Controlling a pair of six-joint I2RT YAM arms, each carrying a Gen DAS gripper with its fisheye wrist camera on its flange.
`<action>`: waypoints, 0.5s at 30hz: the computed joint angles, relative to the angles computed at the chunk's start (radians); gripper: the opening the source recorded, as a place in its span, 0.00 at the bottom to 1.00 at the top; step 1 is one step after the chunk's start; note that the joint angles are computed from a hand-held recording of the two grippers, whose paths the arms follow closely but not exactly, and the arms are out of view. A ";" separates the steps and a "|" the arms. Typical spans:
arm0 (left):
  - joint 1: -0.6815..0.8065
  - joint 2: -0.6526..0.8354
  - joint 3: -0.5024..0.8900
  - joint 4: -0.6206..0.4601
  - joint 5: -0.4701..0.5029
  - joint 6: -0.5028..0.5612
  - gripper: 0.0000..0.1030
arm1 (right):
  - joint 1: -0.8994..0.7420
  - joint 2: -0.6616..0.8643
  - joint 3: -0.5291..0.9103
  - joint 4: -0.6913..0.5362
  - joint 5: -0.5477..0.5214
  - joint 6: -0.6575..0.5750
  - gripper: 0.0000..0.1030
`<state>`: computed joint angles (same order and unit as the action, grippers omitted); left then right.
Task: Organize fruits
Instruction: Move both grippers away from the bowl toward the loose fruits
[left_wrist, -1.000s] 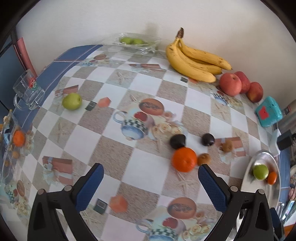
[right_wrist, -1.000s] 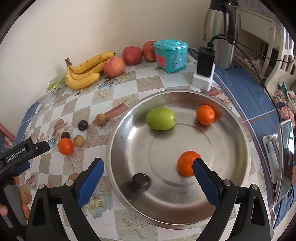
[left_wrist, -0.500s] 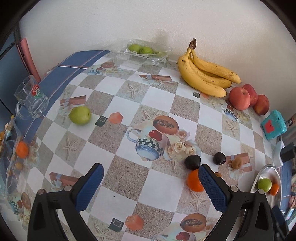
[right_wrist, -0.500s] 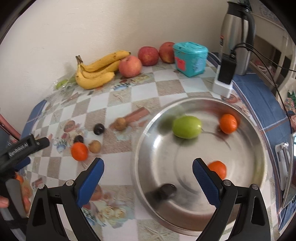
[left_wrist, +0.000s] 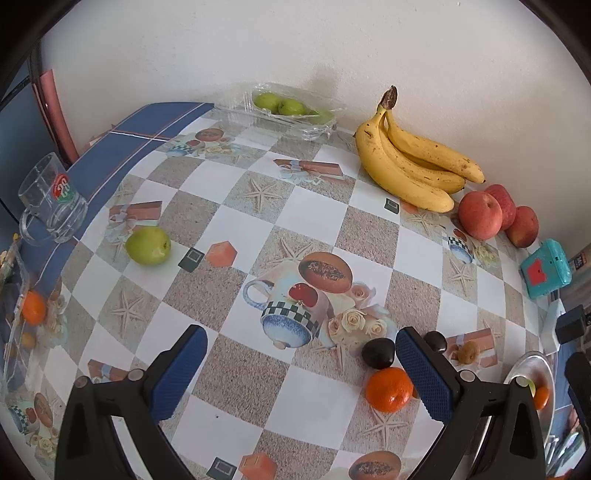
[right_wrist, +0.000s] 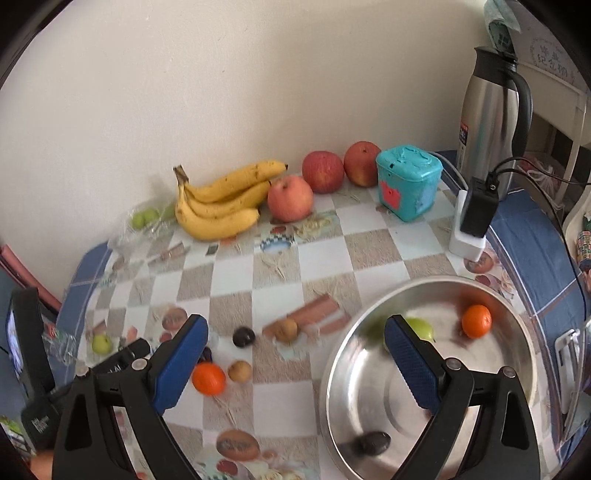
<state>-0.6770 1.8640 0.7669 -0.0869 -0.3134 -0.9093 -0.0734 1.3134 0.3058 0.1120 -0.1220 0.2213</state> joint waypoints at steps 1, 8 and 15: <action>0.001 0.007 0.008 -0.006 0.001 0.000 1.00 | 0.004 0.023 0.013 -0.001 0.001 -0.002 0.94; 0.007 0.042 0.043 0.008 0.048 0.021 1.00 | 0.012 0.118 0.052 0.051 -0.033 -0.010 0.94; -0.005 0.090 0.093 0.012 0.033 0.046 1.00 | 0.009 0.167 0.079 0.087 -0.039 -0.057 0.94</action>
<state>-0.6817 1.9537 0.8598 -0.0749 -0.2800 -0.8629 -0.0643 1.4805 0.3843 0.1986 -0.1605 0.1639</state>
